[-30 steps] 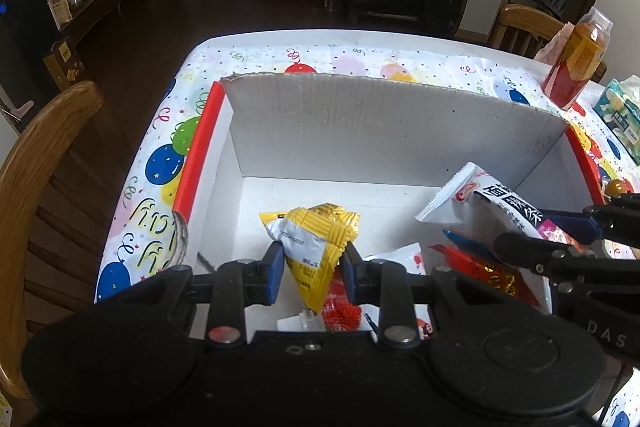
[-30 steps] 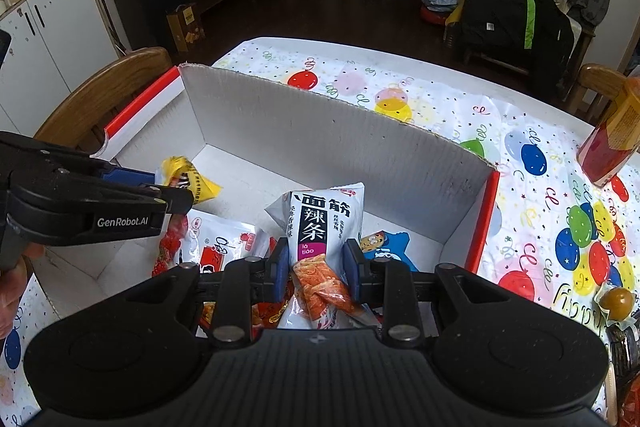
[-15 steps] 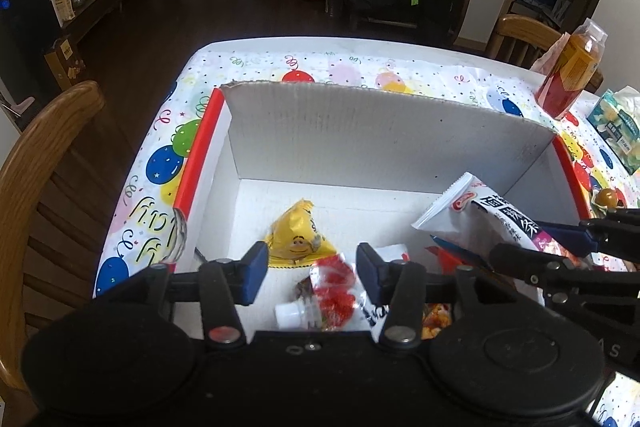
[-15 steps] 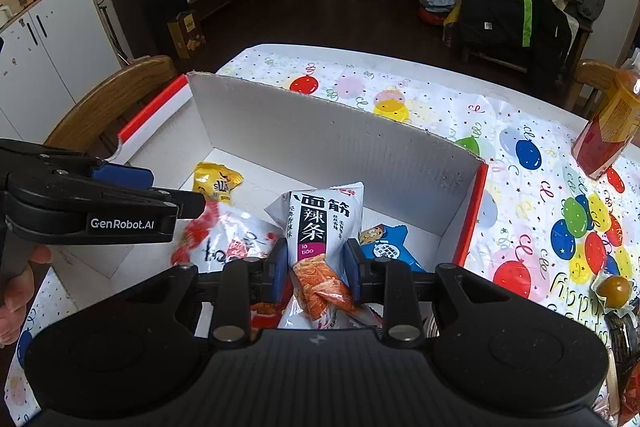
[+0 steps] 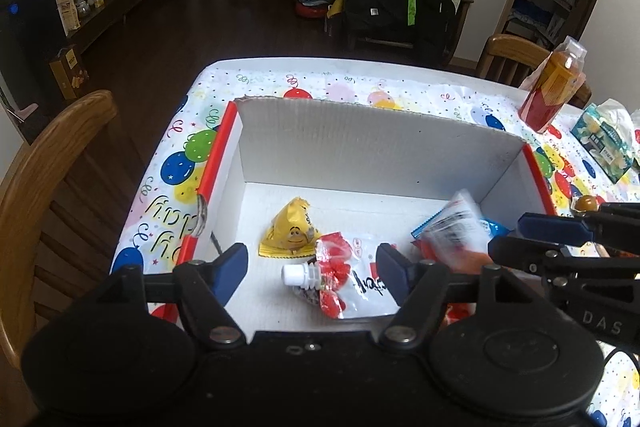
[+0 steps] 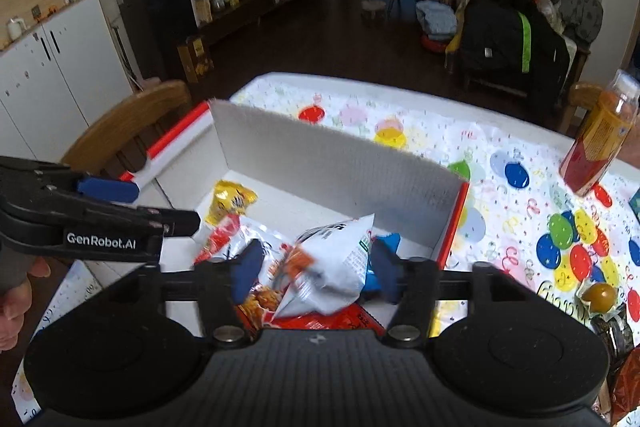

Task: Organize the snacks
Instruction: 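Move both tools back toward the remaining snacks on the table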

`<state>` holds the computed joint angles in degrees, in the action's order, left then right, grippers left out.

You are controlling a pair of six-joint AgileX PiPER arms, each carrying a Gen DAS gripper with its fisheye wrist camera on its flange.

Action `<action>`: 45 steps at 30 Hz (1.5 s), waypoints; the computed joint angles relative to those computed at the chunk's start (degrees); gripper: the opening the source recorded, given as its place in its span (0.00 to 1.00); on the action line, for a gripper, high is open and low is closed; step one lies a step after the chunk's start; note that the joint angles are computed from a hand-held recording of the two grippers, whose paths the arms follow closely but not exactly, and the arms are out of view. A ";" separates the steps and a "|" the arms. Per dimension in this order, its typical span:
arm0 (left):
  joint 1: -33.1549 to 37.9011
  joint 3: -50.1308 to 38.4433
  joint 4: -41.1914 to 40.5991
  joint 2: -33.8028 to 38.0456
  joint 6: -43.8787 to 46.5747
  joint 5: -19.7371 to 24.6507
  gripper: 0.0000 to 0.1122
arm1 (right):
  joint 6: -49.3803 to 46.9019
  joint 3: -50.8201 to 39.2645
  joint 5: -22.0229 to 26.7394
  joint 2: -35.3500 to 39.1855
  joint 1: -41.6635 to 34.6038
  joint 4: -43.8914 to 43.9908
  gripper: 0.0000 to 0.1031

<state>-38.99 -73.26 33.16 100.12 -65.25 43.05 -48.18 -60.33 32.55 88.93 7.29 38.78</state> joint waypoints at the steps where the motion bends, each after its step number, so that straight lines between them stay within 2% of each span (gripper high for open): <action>1: -0.32 0.53 0.44 -0.59 -0.58 0.00 0.65 | -0.42 0.28 0.39 -0.62 -0.28 0.28 0.59; 5: -2.08 2.02 2.40 -2.70 -2.69 0.58 0.66 | -2.42 1.28 2.36 -3.06 -2.14 1.84 0.59; 9: -4.26 3.17 4.45 -5.00 -5.26 1.01 0.70 | -4.61 2.62 4.43 -6.01 -4.52 3.82 0.64; 15: -8.13 2.81 7.49 -6.89 -8.38 2.81 0.73 | -8.66 3.96 9.21 -9.94 -10.15 7.59 0.66; 17: -9.39 2.53 8.40 -7.27 -9.54 3.18 0.74 | -9.45 4.04 11.47 -10.86 -12.68 8.90 0.71; 21: -12.12 0.77 9.76 -6.95 -10.94 4.50 0.76 | -11.80 4.19 16.81 -12.24 -18.70 11.54 0.71; 27: -16.63 -2.77 12.17 -5.06 -13.45 6.30 0.79 | -18.85 5.72 22.54 -14.31 -28.59 14.73 0.78; 35: -20.92 -11.25 12.41 1.10 -13.95 8.06 0.83 | -28.78 4.72 30.56 -11.35 -44.54 16.86 0.79; 45: -25.44 -27.23 12.27 13.29 -12.22 11.10 0.91 | -35.79 -2.71 32.61 -0.59 -57.96 14.63 0.79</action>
<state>-64.43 -100.49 45.43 113.41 -77.47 54.16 -83.97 -63.04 65.16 88.34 -50.68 53.41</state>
